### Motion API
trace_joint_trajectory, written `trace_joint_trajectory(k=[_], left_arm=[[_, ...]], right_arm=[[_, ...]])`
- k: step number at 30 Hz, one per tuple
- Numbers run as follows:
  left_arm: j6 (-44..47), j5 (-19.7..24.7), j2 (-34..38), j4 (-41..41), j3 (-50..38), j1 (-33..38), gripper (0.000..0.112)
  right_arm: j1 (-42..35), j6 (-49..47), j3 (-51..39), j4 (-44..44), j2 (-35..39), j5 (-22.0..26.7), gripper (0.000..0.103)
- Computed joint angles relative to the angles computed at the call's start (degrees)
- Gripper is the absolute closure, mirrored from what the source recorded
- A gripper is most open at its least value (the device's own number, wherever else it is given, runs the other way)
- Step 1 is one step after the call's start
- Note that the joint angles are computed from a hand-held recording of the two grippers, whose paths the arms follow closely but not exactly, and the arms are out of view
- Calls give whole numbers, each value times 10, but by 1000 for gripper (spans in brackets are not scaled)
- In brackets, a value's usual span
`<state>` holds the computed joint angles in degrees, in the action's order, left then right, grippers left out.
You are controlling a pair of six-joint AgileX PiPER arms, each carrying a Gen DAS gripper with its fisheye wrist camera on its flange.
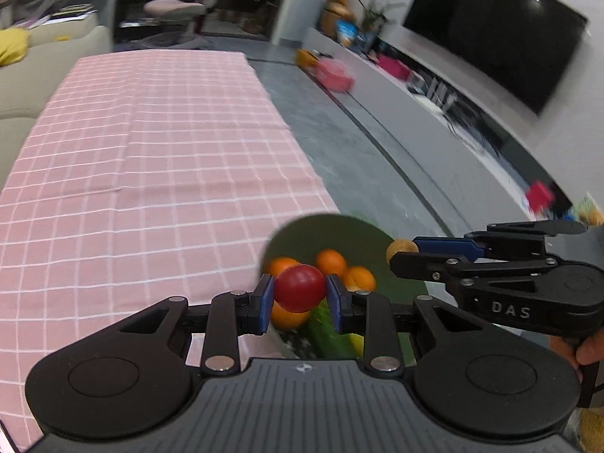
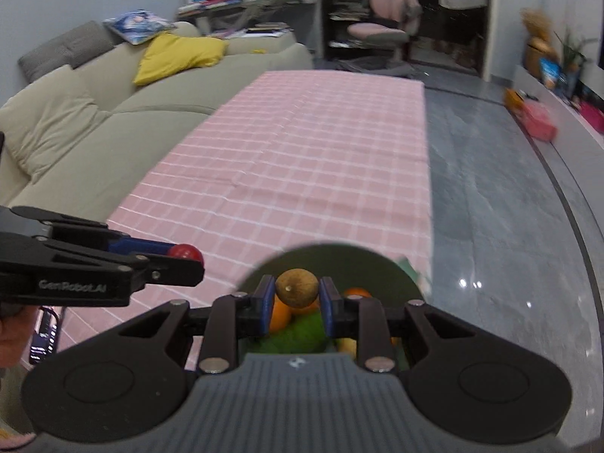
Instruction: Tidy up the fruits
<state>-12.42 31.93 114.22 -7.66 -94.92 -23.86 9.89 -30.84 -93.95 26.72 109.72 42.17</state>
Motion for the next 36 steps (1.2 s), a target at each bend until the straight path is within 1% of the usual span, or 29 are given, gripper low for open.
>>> trace_joint_trajectory(k=[4, 6, 8, 10, 18, 24, 26, 28, 33, 35, 36], left_arm=[[5, 30, 47, 2, -59, -17, 79], [4, 39, 69, 3, -84, -23, 79], [8, 65, 104, -3, -133, -28, 79], [12, 79, 122, -1, -154, -32, 79], [11, 173, 223, 37, -308, -47, 79], [17, 218, 280, 33, -391, -44, 79], [21, 227, 293, 30, -407, -43, 79], [25, 222, 293, 26, -404, -43, 79], [28, 226, 302, 18, -418, -40, 79], [28, 220, 297, 17, -408, -40, 79], [28, 221, 296, 17, -408, -40, 76]], right_arm=[[-13, -3, 43, -12, -14, -19, 82], [-16, -5, 54, -20, -14, -28, 82], [-15, -8, 60, -28, -8, -36, 82], [-14, -10, 65, -46, -3, -46, 82], [-14, -4, 35, -89, 50, -39, 82], [-4, 5, 6, -120, 82, -33, 82], [-2, 6, -2, -126, 91, -29, 82], [1, 8, -10, -132, 99, -24, 82], [5, 15, -16, -147, 106, -22, 82], [5, 19, -20, -151, 108, -18, 82], [6, 20, -21, -153, 108, -17, 82]])
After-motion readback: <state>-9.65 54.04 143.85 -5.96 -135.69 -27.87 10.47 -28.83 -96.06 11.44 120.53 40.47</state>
